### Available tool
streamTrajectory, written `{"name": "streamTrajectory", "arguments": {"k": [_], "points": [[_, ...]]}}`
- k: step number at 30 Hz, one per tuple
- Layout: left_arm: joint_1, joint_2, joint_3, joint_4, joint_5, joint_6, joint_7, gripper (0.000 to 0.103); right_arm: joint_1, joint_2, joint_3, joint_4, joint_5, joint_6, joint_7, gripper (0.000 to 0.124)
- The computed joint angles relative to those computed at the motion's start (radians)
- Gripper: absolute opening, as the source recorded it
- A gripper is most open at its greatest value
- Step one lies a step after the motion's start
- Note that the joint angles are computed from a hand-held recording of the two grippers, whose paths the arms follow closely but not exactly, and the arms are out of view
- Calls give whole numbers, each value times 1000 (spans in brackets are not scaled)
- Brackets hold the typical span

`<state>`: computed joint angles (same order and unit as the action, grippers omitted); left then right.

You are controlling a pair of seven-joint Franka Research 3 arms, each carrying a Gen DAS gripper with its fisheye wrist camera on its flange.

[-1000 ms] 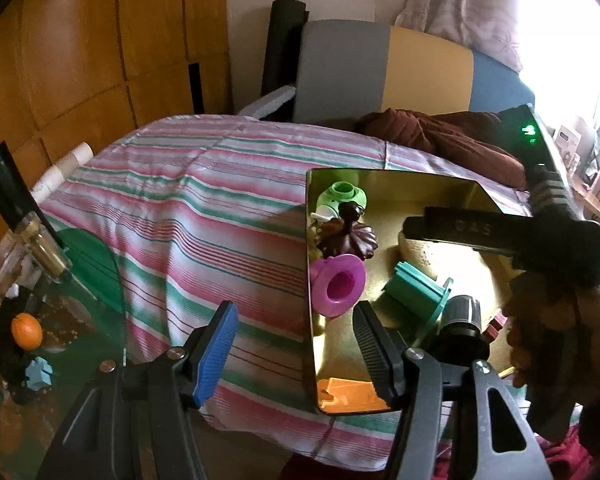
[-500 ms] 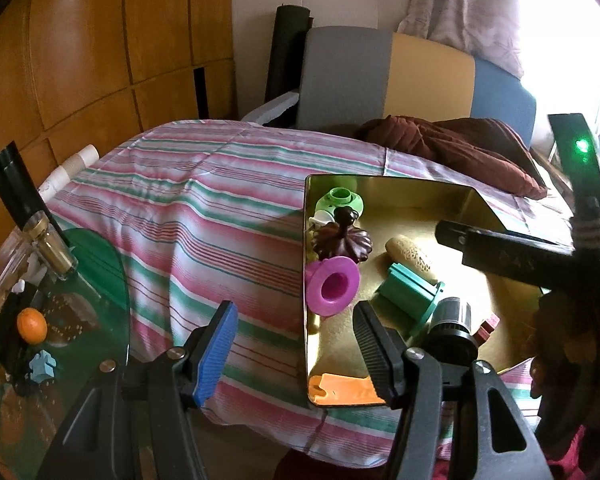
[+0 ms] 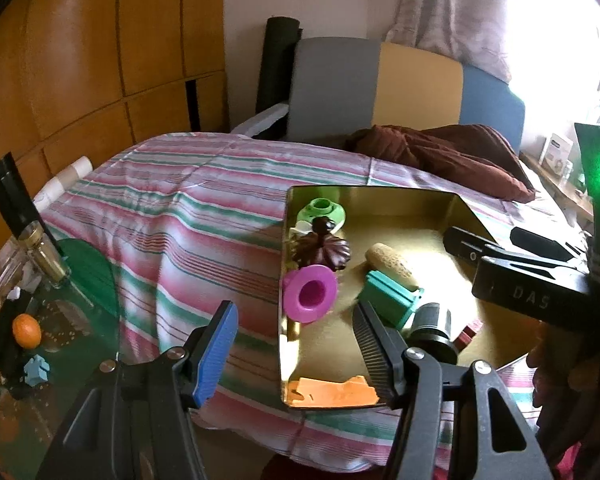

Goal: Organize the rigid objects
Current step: 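Move both tools back over the remaining toys on the bed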

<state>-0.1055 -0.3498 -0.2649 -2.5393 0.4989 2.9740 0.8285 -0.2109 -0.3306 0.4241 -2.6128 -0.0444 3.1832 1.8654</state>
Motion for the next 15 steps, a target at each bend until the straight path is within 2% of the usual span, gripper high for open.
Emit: {"name": "streamTrajectory", "arguments": {"k": [6, 7, 11, 13, 15], "points": [[68, -15, -78, 6, 103, 7, -89, 61, 6, -33, -18, -31, 15, 17, -23, 103], [61, -14, -73, 7, 107, 9, -89, 61, -1, -40, -13, -37, 18, 21, -27, 103], [-41, 5, 3, 17, 19, -6, -11, 61, -7, -62, -17, -58, 45, 47, -56, 103], [-62, 13, 15, 23, -13, -13, 9, 61, -14, -78, -16, -70, 66, 62, -72, 103], [-61, 19, 2, 33, -20, -33, 8, 61, -17, -96, -18, -79, 93, 67, -88, 103]]}}
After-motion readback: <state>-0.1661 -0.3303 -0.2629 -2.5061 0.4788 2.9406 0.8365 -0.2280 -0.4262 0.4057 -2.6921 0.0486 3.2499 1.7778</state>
